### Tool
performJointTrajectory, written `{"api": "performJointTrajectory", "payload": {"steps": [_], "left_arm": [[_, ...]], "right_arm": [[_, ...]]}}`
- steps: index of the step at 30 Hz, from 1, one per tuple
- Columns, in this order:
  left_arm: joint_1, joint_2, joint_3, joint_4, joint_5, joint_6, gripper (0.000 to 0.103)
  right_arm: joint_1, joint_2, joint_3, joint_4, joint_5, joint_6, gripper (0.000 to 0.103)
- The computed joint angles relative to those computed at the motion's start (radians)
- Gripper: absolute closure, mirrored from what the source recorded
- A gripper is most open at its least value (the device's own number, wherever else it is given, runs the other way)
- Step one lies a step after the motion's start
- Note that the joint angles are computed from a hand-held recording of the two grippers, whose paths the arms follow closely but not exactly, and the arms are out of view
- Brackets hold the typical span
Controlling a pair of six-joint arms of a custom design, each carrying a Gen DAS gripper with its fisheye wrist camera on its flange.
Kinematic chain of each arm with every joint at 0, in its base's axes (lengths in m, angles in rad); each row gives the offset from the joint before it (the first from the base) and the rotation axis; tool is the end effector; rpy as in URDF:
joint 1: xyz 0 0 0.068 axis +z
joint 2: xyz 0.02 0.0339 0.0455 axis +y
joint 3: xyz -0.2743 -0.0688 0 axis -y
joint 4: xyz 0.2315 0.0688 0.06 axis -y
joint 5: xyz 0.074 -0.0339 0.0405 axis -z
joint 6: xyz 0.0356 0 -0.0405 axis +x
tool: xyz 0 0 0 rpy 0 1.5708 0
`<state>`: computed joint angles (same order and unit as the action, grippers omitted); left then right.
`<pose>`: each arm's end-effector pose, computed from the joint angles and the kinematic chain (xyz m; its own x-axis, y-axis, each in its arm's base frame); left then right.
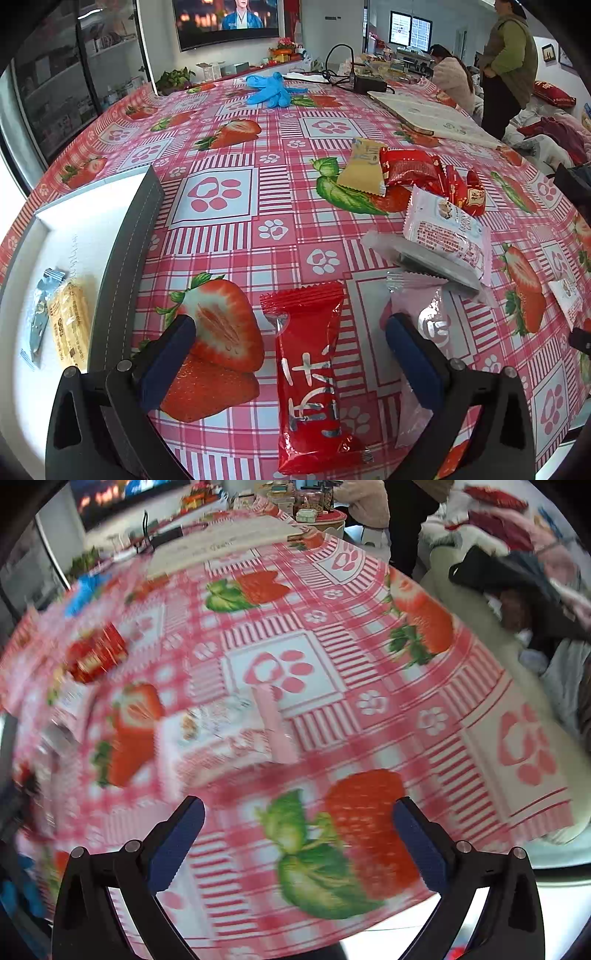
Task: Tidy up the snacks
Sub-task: 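Grasp the red candy bar with the left tool while the right tool grasps the white cranberry pack, then carry the red bar and cranberry pack to the white tray and release them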
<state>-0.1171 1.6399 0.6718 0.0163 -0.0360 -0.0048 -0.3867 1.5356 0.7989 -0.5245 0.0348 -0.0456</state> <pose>0.2814 -0.0318 0.1412 -0.8093 0.0904 -0.5803 0.0921 0.9954 0.0265 0.2362 -0.0975 0.1722 -0.8988 0.3168 -0.3028 0.3461 0.9370 -0.0470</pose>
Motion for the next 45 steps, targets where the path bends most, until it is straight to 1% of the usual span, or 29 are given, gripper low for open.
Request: {"api": "performJointTrajectory", "payload": {"steps": [3,5,7,8,11,14,16,20,22,24,28,30,31,32,33,34,35,36,37,38,39,43,45], "left_arm": [[0.000,-0.002,-0.006,0.007,0.000,-0.002,0.001],[0.001,-0.002,-0.006,0.006,0.004,-0.002,0.001],[0.013,0.000,-0.003,-0.001,0.027,-0.006,0.001],[0.014,-0.001,-0.004,0.000,0.030,-0.005,0.000],[0.012,-0.003,-0.006,0.002,0.027,-0.006,0.000],[0.014,-0.003,-0.006,0.002,0.030,-0.003,0.000],[0.014,-0.003,-0.006,0.002,0.030,-0.003,0.000],[0.014,-0.003,-0.006,0.003,0.030,-0.003,0.000],[0.014,-0.003,-0.006,0.003,0.029,-0.004,0.000],[0.013,-0.004,-0.007,0.003,0.029,-0.004,0.000],[0.013,-0.003,-0.005,-0.002,0.027,-0.004,0.000],[0.006,-0.001,0.007,-0.027,0.015,-0.013,0.001],[0.002,-0.001,0.023,-0.062,0.010,-0.026,0.001],[-0.003,-0.003,0.034,-0.087,0.006,-0.034,0.004],[-0.009,-0.009,0.043,-0.113,0.007,-0.038,0.011],[-0.020,-0.021,0.051,-0.144,0.009,-0.036,0.016],[-0.028,-0.030,0.053,-0.158,0.011,-0.033,0.029],[-0.038,-0.041,0.055,-0.175,0.014,-0.029,0.048],[-0.052,-0.052,0.062,-0.201,0.011,-0.024,0.059],[-0.058,-0.055,0.069,-0.220,0.010,-0.024,0.076],[-0.059,-0.058,0.078,-0.243,0.014,-0.029,0.079],[-0.007,-0.093,0.071,-0.297,0.125,-0.049,0.080],[0.012,-0.118,0.060,-0.314,0.149,-0.045,0.080]], "right_arm": [[0.020,0.070,0.049,0.032,-0.001,0.007,0.001],[0.049,0.155,0.125,0.052,-0.020,-0.004,0.001],[0.065,0.219,0.213,0.016,-0.019,0.012,0.001],[0.058,0.230,0.245,-0.009,-0.046,0.031,0.001],[0.016,0.200,0.256,-0.024,-0.162,0.047,0.001],[0.007,0.220,0.277,-0.077,-0.208,-0.038,0.001],[0.023,0.233,0.269,-0.088,-0.187,-0.071,0.001],[0.097,0.206,0.206,-0.022,-0.065,-0.093,0.001],[0.093,0.198,0.191,-0.004,-0.077,-0.079,0.000],[0.088,0.204,0.198,-0.012,-0.090,-0.077,0.000],[0.078,0.206,0.205,-0.022,-0.097,-0.106,0.000],[0.086,0.229,0.237,-0.051,-0.077,-0.099,0.000],[0.088,0.249,0.259,-0.061,-0.083,-0.102,0.000],[0.098,0.267,0.277,-0.069,-0.094,-0.107,0.000],[0.110,0.273,0.283,-0.068,-0.096,-0.113,0.004],[0.120,0.266,0.280,-0.065,-0.093,-0.120,0.012],[0.126,0.257,0.279,-0.068,-0.103,-0.125,0.017],[0.130,0.251,0.278,-0.068,-0.105,-0.127,0.028],[0.133,0.243,0.277,-0.068,-0.106,-0.131,0.045],[0.129,0.236,0.279,-0.072,-0.118,-0.137,0.055],[0.126,0.232,0.277,-0.074,-0.129,-0.138,0.063],[0.062,0.202,0.254,-0.116,-0.277,-0.159,0.063],[0.043,0.180,0.227,-0.132,-0.344,-0.154,0.063]]}}
